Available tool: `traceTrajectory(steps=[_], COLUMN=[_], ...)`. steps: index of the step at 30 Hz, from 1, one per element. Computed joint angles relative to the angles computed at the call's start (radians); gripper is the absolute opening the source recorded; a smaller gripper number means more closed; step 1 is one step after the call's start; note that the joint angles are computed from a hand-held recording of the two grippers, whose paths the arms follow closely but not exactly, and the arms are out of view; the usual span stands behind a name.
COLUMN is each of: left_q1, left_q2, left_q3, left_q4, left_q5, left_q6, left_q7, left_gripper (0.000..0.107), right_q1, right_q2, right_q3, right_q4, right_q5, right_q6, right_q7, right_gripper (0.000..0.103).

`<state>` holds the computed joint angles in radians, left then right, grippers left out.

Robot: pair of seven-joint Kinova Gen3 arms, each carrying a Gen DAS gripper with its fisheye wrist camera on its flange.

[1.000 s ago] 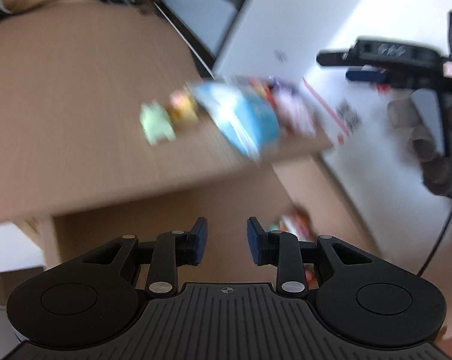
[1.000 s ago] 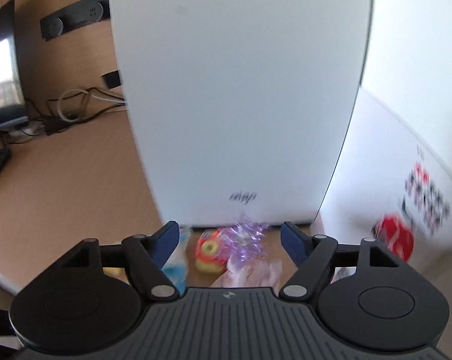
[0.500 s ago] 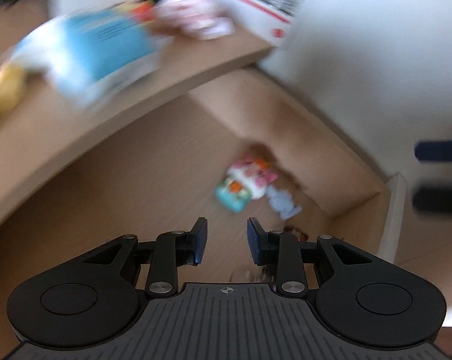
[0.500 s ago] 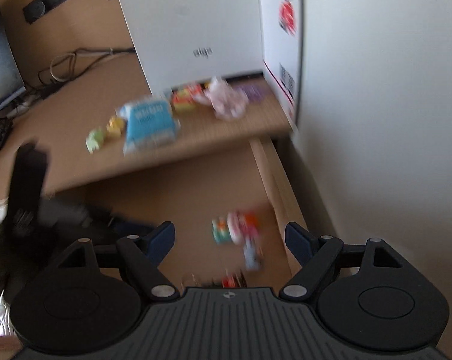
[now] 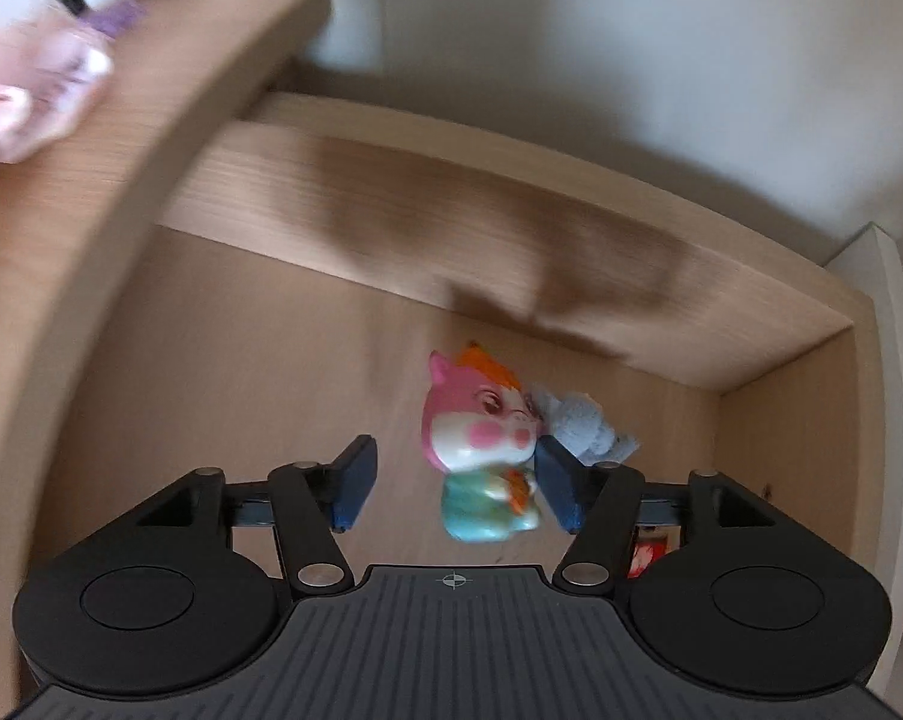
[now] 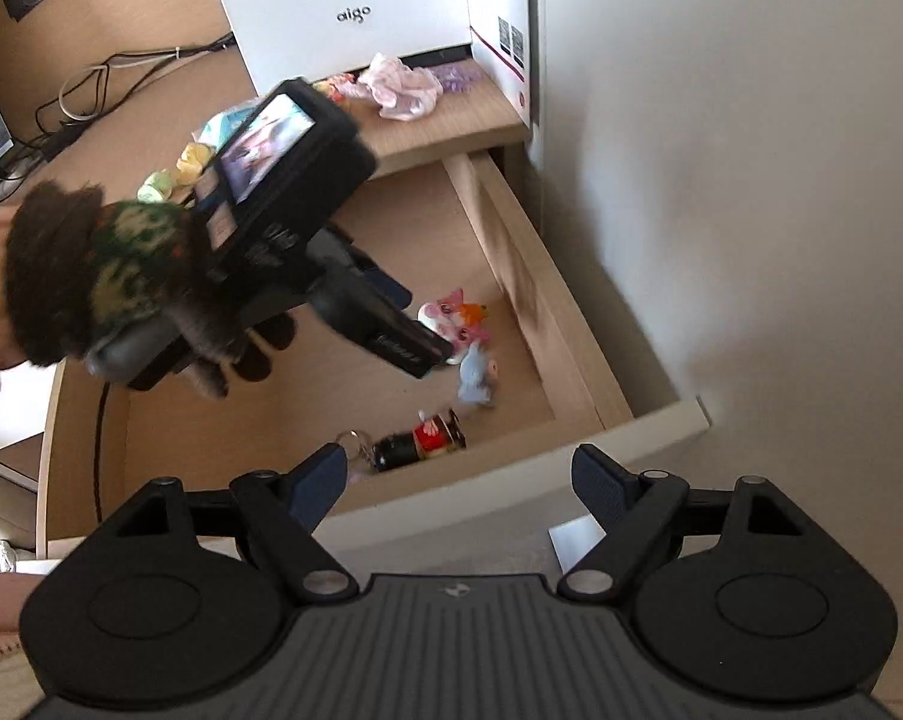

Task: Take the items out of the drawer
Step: 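Grasp the pink pig figure with the left tool while the right tool grasps the black-and-red figure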

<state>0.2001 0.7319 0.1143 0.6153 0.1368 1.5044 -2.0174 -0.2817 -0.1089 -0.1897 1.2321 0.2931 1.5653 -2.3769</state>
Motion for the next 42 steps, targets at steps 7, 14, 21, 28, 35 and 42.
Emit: traceTrajectory(steps=[7, 14, 21, 28, 35, 42], left_q1=[-0.035, -0.128, -0.213, -0.332, -0.388, -0.391], left_q2=[-0.033, -0.253, -0.453, -0.564, -0.654, -0.696], left_q3=[0.011, 0.002, -0.039, -0.097, -0.143, -0.158], left_q4=[0.047, 0.289, 0.526, 0.632, 0.780, 0.834], left_q5=[0.054, 0.121, 0.159, 0.262, 0.327, 0.336], left_q6=[-0.006, -0.103, -0.208, -0.247, -0.296, -0.277], left_q7=[0.084, 0.150, 0.191, 0.281, 0.340, 0.347], left_gripper=[0.046, 0.045, 0.045, 0.045, 0.045, 0.045], right_q1=[0.009, 0.073, 0.150, 0.233, 0.251, 0.134], right_q2=[0.002, 0.071, 0.221, 0.454, 0.573, 0.617], right_q3=[0.014, 0.107, 0.163, 0.168, 0.144, 0.140], right_q4=[-0.009, -0.054, -0.179, -0.413, -0.516, -0.542], right_q5=[0.001, -0.128, -0.335, -0.525, -0.555, -0.430], right_q6=[0.022, -0.008, 0.022, 0.201, 0.328, 0.376], right_q7=[0.017, 0.159, 0.351, 0.405, 0.381, 0.496], right_gripper=[0.084, 0.084, 0.084, 0.084, 0.084, 0.075])
